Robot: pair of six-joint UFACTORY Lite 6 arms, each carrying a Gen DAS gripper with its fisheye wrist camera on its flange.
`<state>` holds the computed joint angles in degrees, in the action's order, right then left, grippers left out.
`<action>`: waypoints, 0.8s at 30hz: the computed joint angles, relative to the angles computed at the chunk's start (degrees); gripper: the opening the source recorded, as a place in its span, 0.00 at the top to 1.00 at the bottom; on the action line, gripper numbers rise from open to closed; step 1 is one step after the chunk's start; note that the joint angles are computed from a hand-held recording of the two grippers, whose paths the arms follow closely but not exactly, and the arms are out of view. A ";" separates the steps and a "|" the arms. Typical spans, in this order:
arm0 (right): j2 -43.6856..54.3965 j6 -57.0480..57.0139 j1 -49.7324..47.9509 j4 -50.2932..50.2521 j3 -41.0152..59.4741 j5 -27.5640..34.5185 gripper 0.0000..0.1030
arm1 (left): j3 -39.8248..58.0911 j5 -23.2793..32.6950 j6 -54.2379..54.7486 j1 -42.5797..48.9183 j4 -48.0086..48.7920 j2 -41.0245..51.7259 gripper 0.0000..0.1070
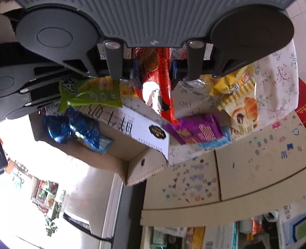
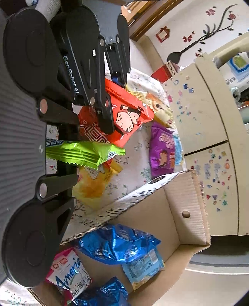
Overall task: Organize snacks
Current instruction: 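Lift the red and green packets and carry both toward the cardboard box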
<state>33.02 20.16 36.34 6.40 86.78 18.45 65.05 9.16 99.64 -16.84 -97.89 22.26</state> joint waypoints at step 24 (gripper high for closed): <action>-10.90 7.65 -7.23 -5.62 -3.92 -9.37 0.84 | 10.10 -4.87 26.57 -1.01 -34.50 0.17 0.74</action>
